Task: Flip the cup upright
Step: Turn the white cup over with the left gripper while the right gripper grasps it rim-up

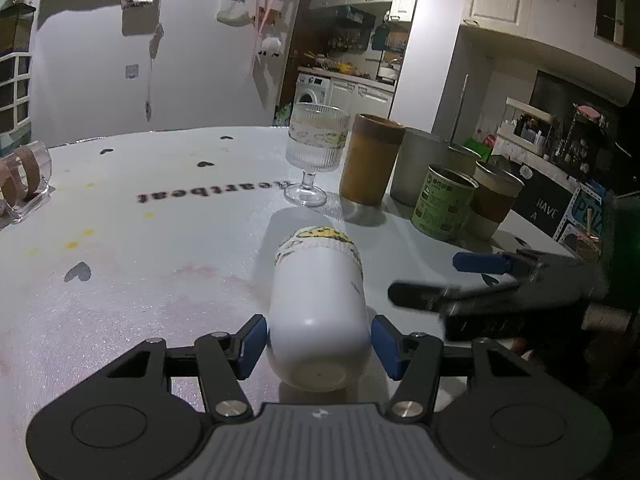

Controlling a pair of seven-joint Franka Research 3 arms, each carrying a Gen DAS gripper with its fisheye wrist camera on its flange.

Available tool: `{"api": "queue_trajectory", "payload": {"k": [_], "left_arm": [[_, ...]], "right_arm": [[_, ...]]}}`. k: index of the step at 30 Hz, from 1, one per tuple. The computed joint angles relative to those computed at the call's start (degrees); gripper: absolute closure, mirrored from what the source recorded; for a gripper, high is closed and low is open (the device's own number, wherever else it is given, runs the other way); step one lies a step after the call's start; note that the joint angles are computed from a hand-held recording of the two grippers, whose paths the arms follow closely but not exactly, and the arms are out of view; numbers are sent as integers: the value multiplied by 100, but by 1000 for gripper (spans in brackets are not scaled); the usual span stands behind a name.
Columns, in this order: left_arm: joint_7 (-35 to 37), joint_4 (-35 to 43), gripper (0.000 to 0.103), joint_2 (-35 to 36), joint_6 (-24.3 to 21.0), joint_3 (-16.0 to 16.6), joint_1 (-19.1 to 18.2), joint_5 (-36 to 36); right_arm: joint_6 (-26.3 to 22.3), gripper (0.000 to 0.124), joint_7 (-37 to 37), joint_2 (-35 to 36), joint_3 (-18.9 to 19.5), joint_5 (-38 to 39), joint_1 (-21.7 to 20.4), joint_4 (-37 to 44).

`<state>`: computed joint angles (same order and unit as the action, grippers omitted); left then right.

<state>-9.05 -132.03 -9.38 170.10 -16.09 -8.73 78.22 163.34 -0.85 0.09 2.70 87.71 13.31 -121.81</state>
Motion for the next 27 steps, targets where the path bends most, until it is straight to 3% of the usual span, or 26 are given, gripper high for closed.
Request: {"api": "queue_trajectory", "payload": {"k": [2,6,9,11,19,21,24,27], "left_arm": [[-178,26,45,0,-140,-67,-11,212],[-334,36,45,-4,-346,-84,-106,431],[-419,41,45,3,-397,-57,-159,545],[-462,43,45,5,-411,-34,-183,600],[-638,-33,45,-54,-461,-22,-276,847],[-618,-53,45,-75,-542,-27,-295,829],[-710,-65,45,-83,-457,-3,-293,975],[-845,-6,45,-25,-431,-4,-308,1254]], "right_arm": [[-426,21,1069,-5,-70,-697,-75,71],[-1907,26,3478,268,-215,-1909,-321,610],[-3132,30,4730,704,-228,-2156,-554,1214],[-3564,33,5320,952,-160,-2219,-652,1488],[-3470,43,5997,1262,130,-2338,-659,1746],[-3417,53,5977,1250,153,-2447,-644,1765],[-3243,56,5485,1061,186,-2351,-647,1592],[-2765,56,4717,682,206,-2226,-539,1245]]}}
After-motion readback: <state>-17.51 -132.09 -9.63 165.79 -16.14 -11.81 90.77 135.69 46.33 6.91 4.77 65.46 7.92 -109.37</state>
